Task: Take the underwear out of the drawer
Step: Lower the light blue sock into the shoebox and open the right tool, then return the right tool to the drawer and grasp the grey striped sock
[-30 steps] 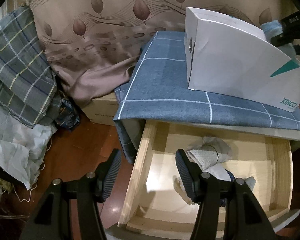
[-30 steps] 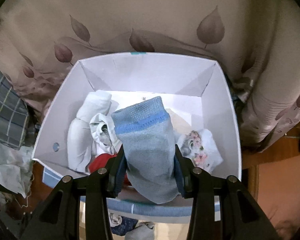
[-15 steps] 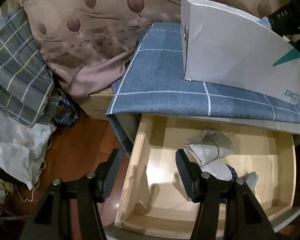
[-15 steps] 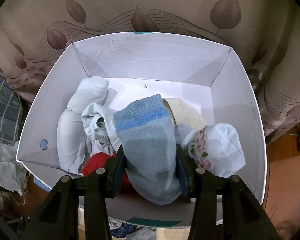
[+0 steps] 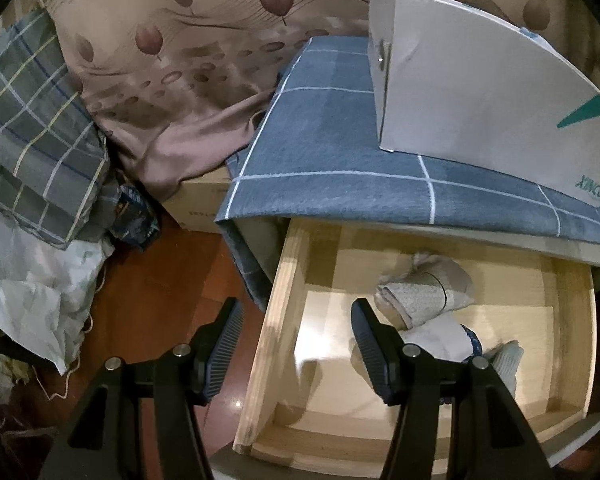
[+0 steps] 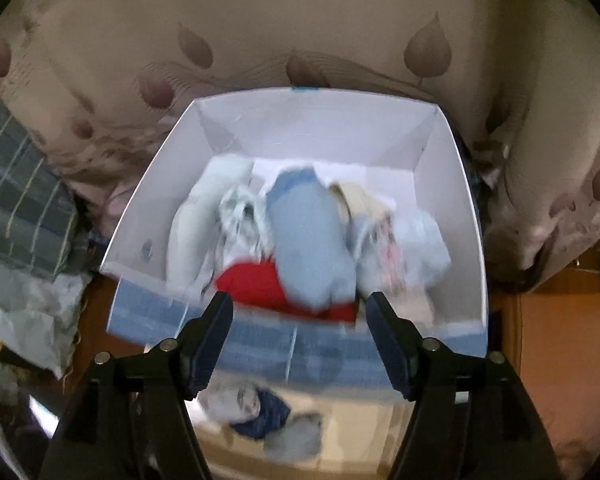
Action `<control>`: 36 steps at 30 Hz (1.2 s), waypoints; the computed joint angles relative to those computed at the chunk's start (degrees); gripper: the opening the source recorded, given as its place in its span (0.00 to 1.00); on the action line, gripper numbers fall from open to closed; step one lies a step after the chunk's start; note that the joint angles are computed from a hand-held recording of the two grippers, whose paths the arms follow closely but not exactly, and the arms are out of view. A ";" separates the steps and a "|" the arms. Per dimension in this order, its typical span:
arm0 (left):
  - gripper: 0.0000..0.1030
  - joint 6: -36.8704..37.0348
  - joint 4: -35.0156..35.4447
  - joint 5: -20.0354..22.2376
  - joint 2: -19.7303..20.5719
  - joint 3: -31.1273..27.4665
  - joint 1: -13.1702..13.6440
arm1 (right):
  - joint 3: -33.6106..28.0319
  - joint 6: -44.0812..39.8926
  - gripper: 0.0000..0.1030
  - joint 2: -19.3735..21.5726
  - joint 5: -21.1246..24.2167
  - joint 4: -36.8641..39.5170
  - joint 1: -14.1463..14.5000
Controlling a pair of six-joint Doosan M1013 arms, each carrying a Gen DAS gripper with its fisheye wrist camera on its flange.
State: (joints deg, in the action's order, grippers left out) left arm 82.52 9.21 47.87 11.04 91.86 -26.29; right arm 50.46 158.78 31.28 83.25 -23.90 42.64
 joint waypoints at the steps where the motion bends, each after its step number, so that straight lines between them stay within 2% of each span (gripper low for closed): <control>1: 0.56 0.19 -0.77 0.13 0.04 -0.07 0.22 | 0.85 0.21 0.68 -0.58 0.02 0.50 0.41; 7: 0.56 1.41 -3.93 2.04 0.55 -0.70 1.02 | 7.73 0.72 0.69 -3.04 -0.46 8.28 2.32; 14: 0.56 2.40 -3.07 2.80 0.74 -0.59 0.52 | 14.17 0.98 0.69 -2.26 -3.45 18.58 2.60; 22: 0.56 5.25 -6.22 4.25 1.34 -1.05 1.00 | 15.25 0.46 0.69 0.90 -6.33 24.75 2.07; 27: 0.56 5.93 -7.01 4.62 1.47 -1.17 1.02 | 14.58 1.58 0.69 3.01 -7.06 26.02 1.80; 36: 0.56 7.63 -7.77 5.68 1.92 -1.31 0.63 | 13.34 -1.73 0.66 6.19 -0.52 25.85 1.68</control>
State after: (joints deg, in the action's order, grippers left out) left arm 90.15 1.44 53.55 12.96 90.55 -25.66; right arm 63.80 157.04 37.47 82.73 1.95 44.32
